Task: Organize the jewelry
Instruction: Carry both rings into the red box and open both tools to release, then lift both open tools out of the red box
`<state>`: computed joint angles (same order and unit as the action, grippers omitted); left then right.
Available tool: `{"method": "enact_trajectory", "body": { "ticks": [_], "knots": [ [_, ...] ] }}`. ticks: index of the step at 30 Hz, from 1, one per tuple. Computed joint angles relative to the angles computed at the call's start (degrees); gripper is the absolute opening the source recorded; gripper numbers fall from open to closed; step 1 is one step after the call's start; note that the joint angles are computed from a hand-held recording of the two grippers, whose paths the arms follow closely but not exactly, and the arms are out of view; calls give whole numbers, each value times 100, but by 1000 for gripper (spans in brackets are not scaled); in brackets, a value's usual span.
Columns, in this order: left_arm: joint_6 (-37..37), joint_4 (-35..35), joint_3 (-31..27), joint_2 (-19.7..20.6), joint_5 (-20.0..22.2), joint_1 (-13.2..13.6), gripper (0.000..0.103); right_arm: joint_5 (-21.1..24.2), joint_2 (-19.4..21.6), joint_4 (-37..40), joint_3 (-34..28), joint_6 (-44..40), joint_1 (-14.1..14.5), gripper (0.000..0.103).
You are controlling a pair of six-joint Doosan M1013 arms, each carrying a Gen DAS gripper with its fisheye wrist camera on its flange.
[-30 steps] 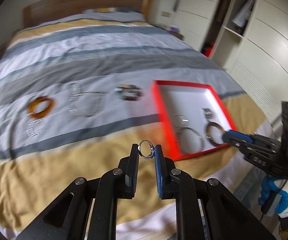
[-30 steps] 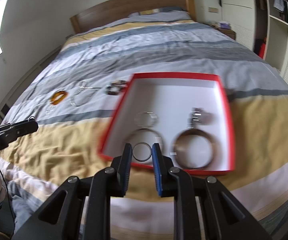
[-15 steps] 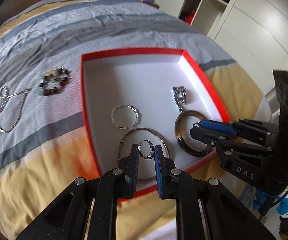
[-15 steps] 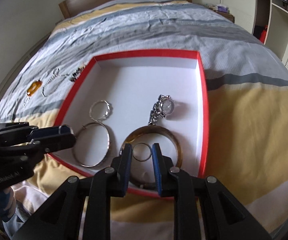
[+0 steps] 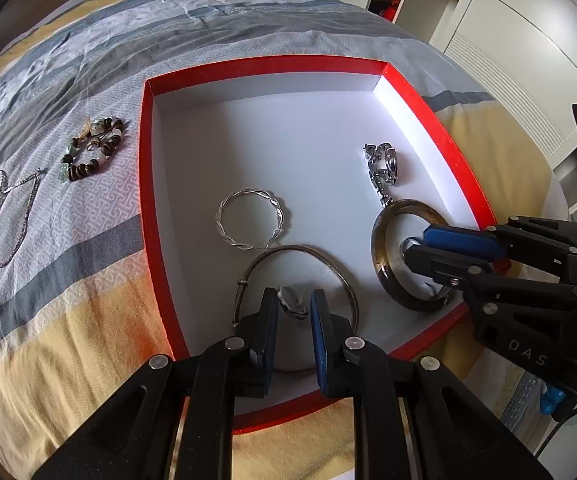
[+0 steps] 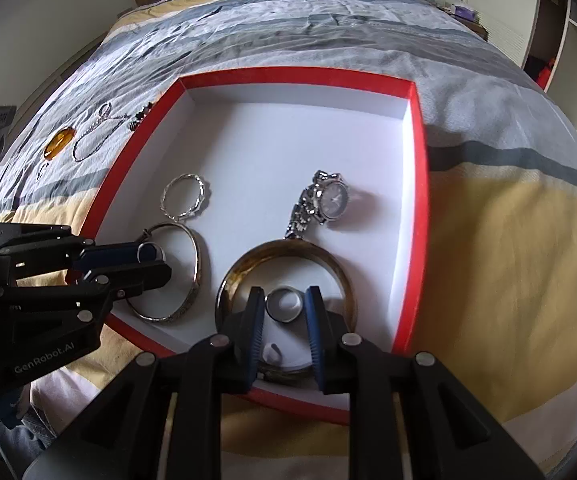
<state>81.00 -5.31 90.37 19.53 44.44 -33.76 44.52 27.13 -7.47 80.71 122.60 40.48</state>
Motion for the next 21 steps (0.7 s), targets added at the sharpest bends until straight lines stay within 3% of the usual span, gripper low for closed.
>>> {"method": "enact_trajectory", "body": {
  "ticks": [9, 16, 21],
  "knots": [
    [-193, 170, 220, -427, -241, -46, 44, -157, -380, -350, 303, 561, 100, 20],
    [-896, 906, 562, -1038, -518, -172, 69, -219, -741, -1044, 427, 1231, 349, 21],
    [-1319, 1355, 897, -1517, -509, -167, 80, -269, -934, -1540, 461, 1708, 563, 25]
  ]
}}
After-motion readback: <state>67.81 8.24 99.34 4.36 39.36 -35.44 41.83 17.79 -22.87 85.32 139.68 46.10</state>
